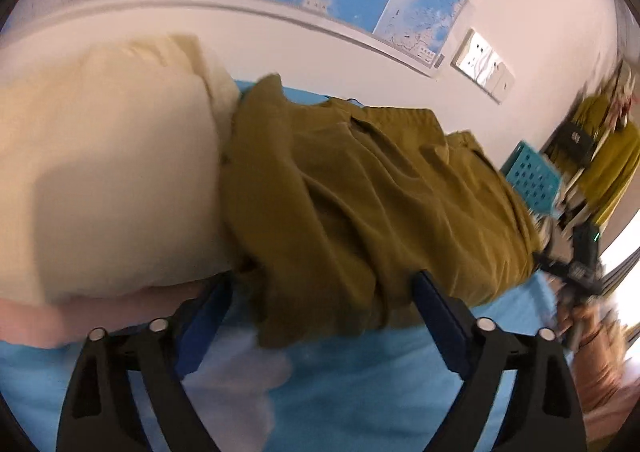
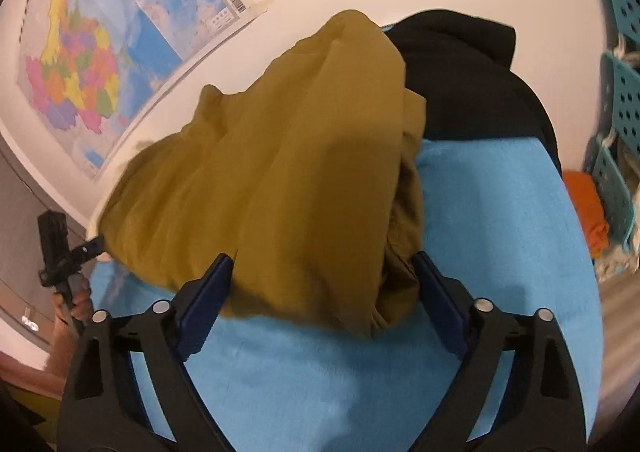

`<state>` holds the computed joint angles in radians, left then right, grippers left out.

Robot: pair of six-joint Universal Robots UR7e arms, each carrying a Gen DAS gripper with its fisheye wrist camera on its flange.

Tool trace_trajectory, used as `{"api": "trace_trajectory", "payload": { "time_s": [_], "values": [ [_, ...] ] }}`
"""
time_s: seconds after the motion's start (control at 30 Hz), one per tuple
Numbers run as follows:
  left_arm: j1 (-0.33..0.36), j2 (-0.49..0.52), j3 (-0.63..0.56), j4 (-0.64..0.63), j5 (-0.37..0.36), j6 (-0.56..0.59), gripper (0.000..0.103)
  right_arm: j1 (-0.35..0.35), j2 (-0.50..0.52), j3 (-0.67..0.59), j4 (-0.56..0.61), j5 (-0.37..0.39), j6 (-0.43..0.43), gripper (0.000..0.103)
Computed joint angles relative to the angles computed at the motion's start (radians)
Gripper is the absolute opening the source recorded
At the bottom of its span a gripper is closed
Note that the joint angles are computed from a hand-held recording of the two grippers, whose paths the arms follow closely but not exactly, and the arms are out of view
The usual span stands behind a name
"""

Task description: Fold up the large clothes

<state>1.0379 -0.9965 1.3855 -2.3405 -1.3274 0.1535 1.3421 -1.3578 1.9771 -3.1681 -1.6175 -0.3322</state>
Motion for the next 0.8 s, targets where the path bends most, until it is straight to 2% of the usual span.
{"api": "trace_trajectory", "payload": {
  "time_s": [0.03,0.07,0.13,0.2,0.3,0.37,0.43,0.5,0.53,0.57,0.6,0.63,0.67,0.73,0.77,0.8],
  "values": [
    [-0.002,0.001,0.01,-0.029,-0.001,-0.013,0.071,-0.006,-0.013,0.006,-0.002,0.016,0.0,0.049],
    [-0.006,-0.003,0.021,-0.049,0.0,-0.012,0.061,-0.008,-0.031,0.014,0.005,0.033,-0.004,0.037],
    [-0.025,-0.029,0.047,-0.054,0.013,-0.001,0.037,-0.006,-0.064,0.033,0.011,0.073,0.003,0.03],
    [-0.041,-0.061,0.063,-0.029,-0.011,-0.006,0.03,0.01,-0.112,0.063,0.003,0.11,0.004,0.029],
    [-0.064,-0.149,0.114,-0.001,-0.082,0.008,0.029,0.013,-0.233,0.145,0.005,0.198,-0.026,0.028],
    [-0.06,-0.199,0.139,0.043,-0.133,0.007,0.029,-0.002,-0.293,0.188,0.028,0.216,-0.043,0.028],
    [-0.048,-0.231,0.181,0.076,-0.157,0.003,0.027,-0.027,-0.321,0.218,0.081,0.182,-0.046,0.028],
    [-0.031,-0.23,0.209,0.138,-0.122,-0.034,0.024,-0.031,-0.297,0.219,0.114,0.101,-0.038,0.028],
    [-0.015,-0.222,0.211,0.175,-0.121,-0.067,0.024,-0.057,-0.285,0.224,0.131,0.089,-0.017,0.029],
    [0.003,-0.213,0.208,0.193,-0.137,-0.088,0.024,-0.082,-0.283,0.23,0.135,0.112,-0.005,0.029],
    [0.033,-0.208,0.207,0.188,-0.192,-0.111,0.028,-0.107,-0.284,0.239,0.124,0.141,0.011,0.034],
    [0.046,-0.212,0.208,0.18,-0.22,-0.126,0.03,-0.112,-0.282,0.248,0.095,0.129,0.033,0.047],
    [0.042,-0.219,0.21,0.172,-0.211,-0.146,0.032,-0.096,-0.28,0.252,0.076,0.09,0.032,0.056],
    [-0.004,-0.247,0.244,0.123,-0.092,-0.115,0.054,-0.031,-0.265,0.253,0.017,-0.029,-0.009,0.059],
    [-0.038,-0.268,0.276,0.065,-0.008,-0.059,0.06,-0.006,-0.26,0.254,-0.014,-0.072,-0.027,0.063],
    [-0.059,-0.279,0.289,0.042,0.033,-0.037,0.074,0.019,-0.252,0.25,-0.047,-0.103,-0.044,0.069]
  ]
}}
